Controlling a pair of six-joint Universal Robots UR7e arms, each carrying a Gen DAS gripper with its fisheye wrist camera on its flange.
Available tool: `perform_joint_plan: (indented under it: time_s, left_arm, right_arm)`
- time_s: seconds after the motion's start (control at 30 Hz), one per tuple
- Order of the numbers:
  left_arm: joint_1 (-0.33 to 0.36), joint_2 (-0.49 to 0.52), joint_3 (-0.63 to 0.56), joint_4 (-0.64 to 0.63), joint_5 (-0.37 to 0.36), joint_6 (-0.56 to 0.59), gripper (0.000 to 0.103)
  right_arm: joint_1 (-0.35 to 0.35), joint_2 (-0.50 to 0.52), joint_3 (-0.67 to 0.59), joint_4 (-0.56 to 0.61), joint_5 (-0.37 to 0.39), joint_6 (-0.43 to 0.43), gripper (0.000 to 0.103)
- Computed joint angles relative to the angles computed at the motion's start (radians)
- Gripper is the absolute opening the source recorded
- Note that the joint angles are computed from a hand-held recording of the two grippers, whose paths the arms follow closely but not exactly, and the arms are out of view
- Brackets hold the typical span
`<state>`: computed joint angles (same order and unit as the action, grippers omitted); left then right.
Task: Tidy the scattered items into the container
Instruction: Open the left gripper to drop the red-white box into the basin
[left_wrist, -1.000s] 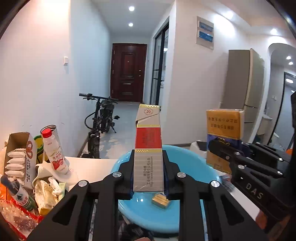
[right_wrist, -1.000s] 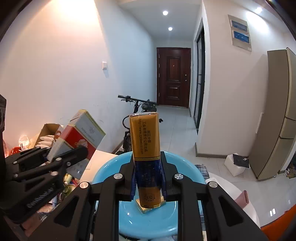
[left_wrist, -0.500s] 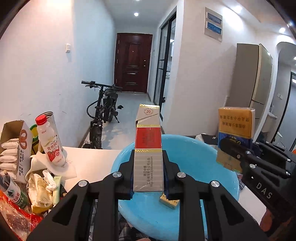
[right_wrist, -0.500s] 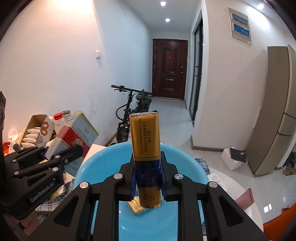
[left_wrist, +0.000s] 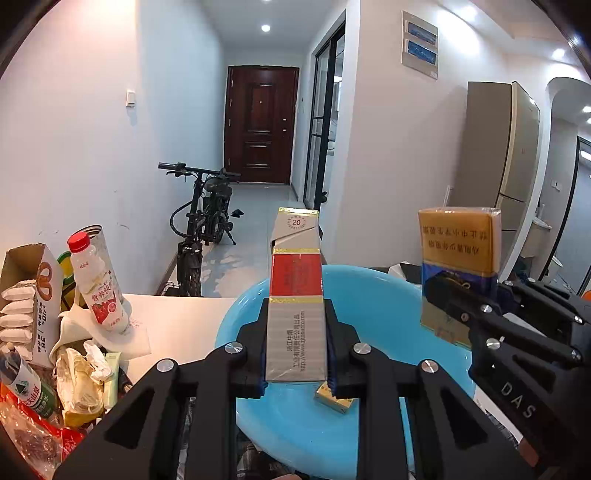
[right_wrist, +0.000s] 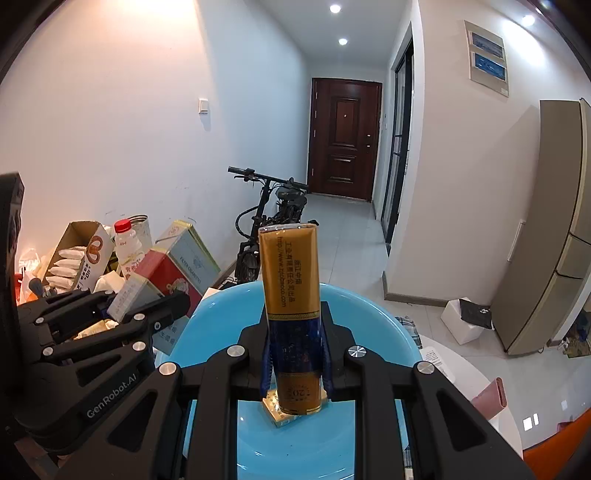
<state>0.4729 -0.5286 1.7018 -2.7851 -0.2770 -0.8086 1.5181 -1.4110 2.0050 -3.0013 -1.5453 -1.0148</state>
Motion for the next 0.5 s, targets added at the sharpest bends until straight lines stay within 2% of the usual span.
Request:
perform_joint_plan:
  time_s: [0.47, 0.5]
  left_arm:
    - [-0.002, -0.006, 0.005, 0.040, 0.020, -0.026, 0.022]
    - [-0.002, -0.006, 0.004, 0.048, 0.024, -0.032, 0.029]
  right_arm:
    - [-0.002, 0.002, 0.020, -0.016, -0.004, -0.020, 0.022]
    - [-0.003, 0.002, 0.021, -0.017, -0.004, -0.020, 0.022]
